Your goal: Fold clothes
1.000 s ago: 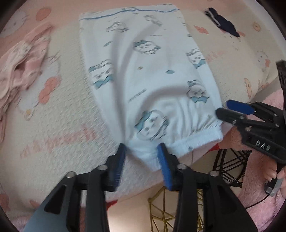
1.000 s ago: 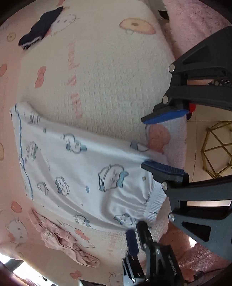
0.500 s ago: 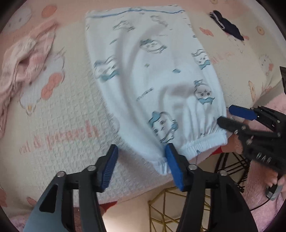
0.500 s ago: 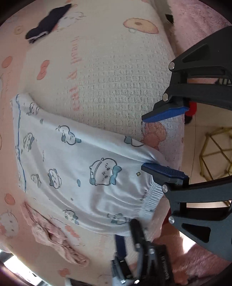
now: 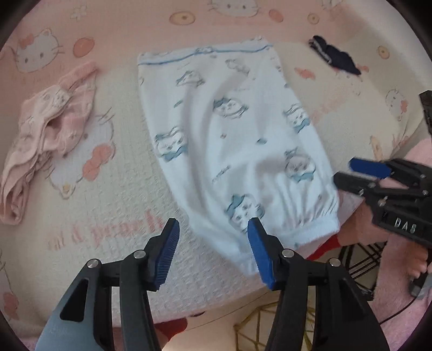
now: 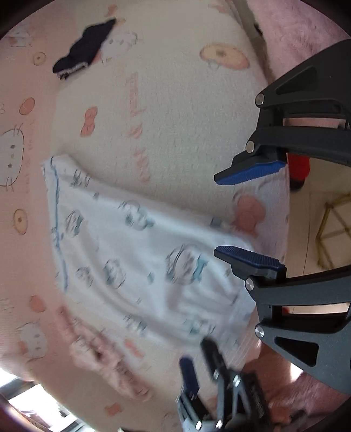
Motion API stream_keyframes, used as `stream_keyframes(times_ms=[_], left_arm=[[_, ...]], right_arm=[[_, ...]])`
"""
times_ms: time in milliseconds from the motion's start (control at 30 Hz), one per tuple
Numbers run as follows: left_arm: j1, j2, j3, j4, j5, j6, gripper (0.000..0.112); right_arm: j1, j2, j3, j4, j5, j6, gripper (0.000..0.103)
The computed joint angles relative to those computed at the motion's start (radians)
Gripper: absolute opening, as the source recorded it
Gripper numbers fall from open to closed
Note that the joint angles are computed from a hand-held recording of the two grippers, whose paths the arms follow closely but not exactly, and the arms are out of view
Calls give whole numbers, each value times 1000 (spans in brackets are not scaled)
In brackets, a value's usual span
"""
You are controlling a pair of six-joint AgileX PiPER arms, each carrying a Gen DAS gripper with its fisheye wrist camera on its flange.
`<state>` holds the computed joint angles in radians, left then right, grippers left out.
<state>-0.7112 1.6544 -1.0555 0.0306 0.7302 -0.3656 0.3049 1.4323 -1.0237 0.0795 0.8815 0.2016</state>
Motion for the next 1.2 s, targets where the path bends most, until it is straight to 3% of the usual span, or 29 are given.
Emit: stream_keyframes(times_ms=[133, 233, 433, 567, 667, 933, 1033, 1100, 1200], left_arm=[[17, 55, -7, -4, 69, 27, 57], [79, 29, 2, -90, 91, 82, 58], [117, -26, 27, -104, 51, 91, 58], [62, 45, -44, -50, 50, 36, 58], [27, 133, -110, -12, 107, -2, 58], [20, 157, -148, -6, 119, -32, 59], [57, 99, -151, -54, 62, 18, 59], [85, 97, -203, -35, 66, 20, 59], [160, 127, -244, -54, 77, 96, 59]], right_arm=[[63, 81, -13, -52, 19, 76, 48], [30, 93, -21, 5, 38, 58, 48], [-13, 86, -27, 10, 19, 95, 48], [-16, 108, -34, 28, -9, 92, 48], [20, 141, -56, -19, -5, 117, 48], [74, 198, -104, -85, 14, 200, 48], [33, 160, -126, -55, 8, 174, 48], [-34, 143, -164, 1, 12, 121, 48], [-126, 188, -285, 58, 85, 11, 48]])
